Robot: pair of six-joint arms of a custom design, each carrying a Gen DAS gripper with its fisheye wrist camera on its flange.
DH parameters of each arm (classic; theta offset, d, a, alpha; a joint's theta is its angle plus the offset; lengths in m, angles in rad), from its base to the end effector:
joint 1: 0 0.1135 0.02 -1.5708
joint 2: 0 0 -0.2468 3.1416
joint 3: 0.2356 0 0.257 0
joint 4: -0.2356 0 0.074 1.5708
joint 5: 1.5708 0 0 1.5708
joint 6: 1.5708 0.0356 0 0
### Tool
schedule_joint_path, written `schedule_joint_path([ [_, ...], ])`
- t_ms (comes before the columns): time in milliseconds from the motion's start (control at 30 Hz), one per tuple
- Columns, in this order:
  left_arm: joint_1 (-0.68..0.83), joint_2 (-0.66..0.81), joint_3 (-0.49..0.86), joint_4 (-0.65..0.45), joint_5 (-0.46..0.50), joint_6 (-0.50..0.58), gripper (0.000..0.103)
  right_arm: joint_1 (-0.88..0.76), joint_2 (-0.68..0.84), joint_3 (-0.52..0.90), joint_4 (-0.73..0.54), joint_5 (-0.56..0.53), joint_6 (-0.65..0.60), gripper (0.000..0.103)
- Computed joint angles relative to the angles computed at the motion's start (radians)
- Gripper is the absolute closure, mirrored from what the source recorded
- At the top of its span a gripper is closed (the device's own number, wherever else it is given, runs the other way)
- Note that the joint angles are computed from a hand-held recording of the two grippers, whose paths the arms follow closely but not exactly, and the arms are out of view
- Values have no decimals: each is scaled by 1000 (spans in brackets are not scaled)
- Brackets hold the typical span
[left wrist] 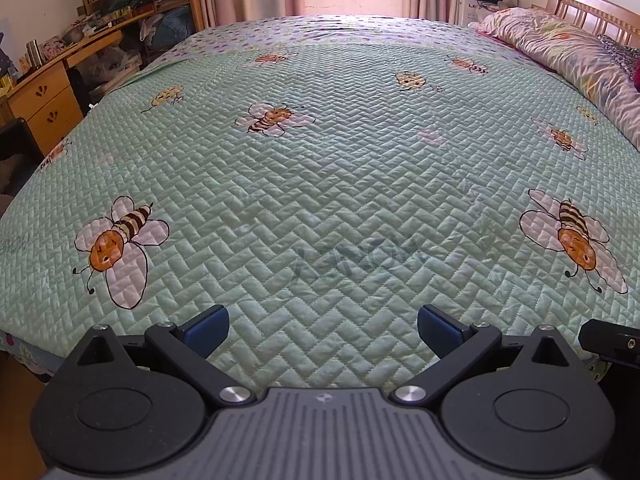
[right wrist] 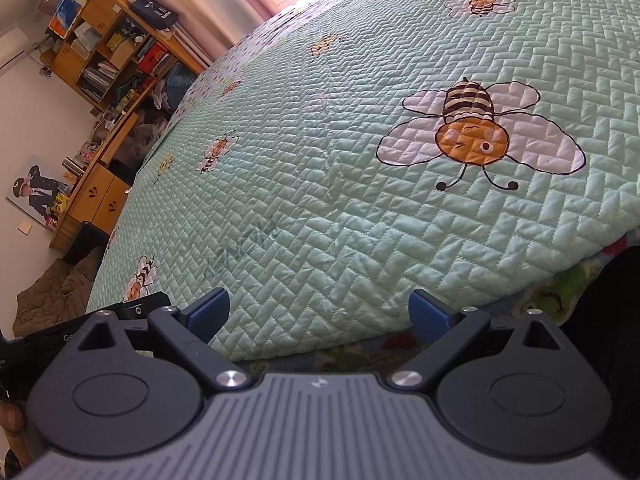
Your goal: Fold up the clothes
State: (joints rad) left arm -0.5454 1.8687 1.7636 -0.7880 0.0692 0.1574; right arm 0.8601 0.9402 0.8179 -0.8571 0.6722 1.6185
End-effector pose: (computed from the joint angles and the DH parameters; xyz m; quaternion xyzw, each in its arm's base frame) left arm 0.3543 -0.2179 0.2976 0.3352 0.8810 -0.0961 0.3197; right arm 0.1385 0.1270 0.2573 0.4236 0.8033 0.1574 0.3879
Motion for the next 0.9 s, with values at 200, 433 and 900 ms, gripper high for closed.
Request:
schedule_joint_path([
  [200, 9, 20, 28, -26, 14, -9, 2, 2, 0, 0, -2, 3, 4, 7],
  [433, 12, 36, 53, -46, 13, -18, 3, 1, -2, 0, 0, 3, 2, 7],
  [900, 14, 58, 81, -71, 19, -30, 3, -10, -15, -14, 12, -11, 0, 7],
])
